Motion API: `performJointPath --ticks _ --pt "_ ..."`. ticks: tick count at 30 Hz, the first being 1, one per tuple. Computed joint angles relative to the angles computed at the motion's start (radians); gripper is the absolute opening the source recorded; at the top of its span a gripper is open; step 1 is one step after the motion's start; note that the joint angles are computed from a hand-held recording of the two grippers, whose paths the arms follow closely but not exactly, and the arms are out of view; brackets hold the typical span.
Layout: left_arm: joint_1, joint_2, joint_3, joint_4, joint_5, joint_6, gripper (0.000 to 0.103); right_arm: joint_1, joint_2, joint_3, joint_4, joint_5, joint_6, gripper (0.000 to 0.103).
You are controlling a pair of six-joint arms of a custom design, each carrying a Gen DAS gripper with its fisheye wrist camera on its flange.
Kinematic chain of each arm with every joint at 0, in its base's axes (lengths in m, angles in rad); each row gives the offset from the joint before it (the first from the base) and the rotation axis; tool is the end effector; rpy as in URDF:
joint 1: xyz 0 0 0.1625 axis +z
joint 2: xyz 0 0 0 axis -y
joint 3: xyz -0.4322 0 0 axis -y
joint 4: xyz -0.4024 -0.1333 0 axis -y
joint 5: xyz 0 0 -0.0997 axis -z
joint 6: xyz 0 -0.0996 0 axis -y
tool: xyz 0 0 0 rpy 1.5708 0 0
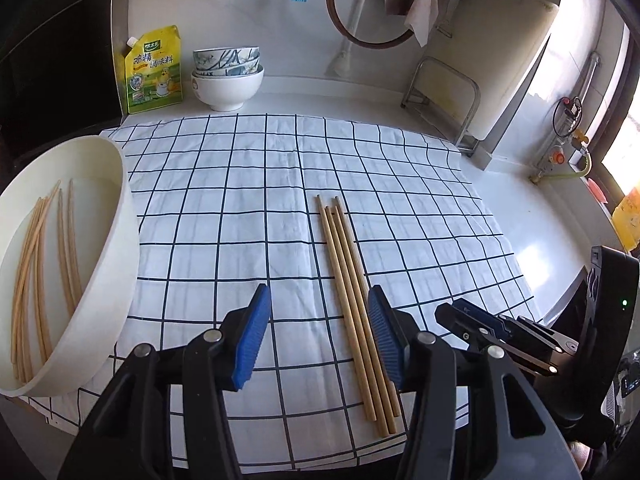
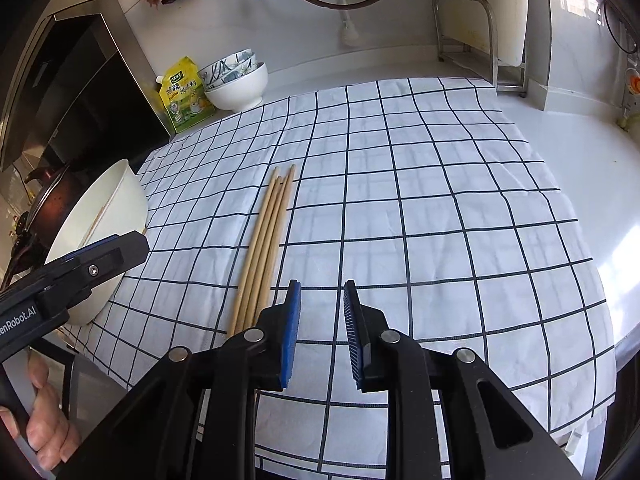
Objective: Organize utensils
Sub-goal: 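Pull one chopstick away from the bundle with the right tool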
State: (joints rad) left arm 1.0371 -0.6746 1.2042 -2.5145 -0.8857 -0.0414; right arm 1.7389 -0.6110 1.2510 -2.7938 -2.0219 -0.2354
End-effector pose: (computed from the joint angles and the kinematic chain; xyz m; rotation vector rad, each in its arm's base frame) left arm -0.2416 -0.7947 0.1987 0.4269 2.4668 -0.7554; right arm 0.2240 -0.7829 0.1502 0.3426 -2.5604 0.7529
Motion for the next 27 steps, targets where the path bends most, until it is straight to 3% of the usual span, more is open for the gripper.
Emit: performJointPath --ticks 15,27 --pt "0.023 0.02 -0.008 0.024 0.059 -0.039 0.05 0.012 0.029 -0.002 0.044 0.024 -0.061 0.022" --pt "0.041 0.011 0.007 0.036 0.059 -0.068 0.05 0.027 0.077 -0.048 0.058 -0.036 -0.091 0.022"
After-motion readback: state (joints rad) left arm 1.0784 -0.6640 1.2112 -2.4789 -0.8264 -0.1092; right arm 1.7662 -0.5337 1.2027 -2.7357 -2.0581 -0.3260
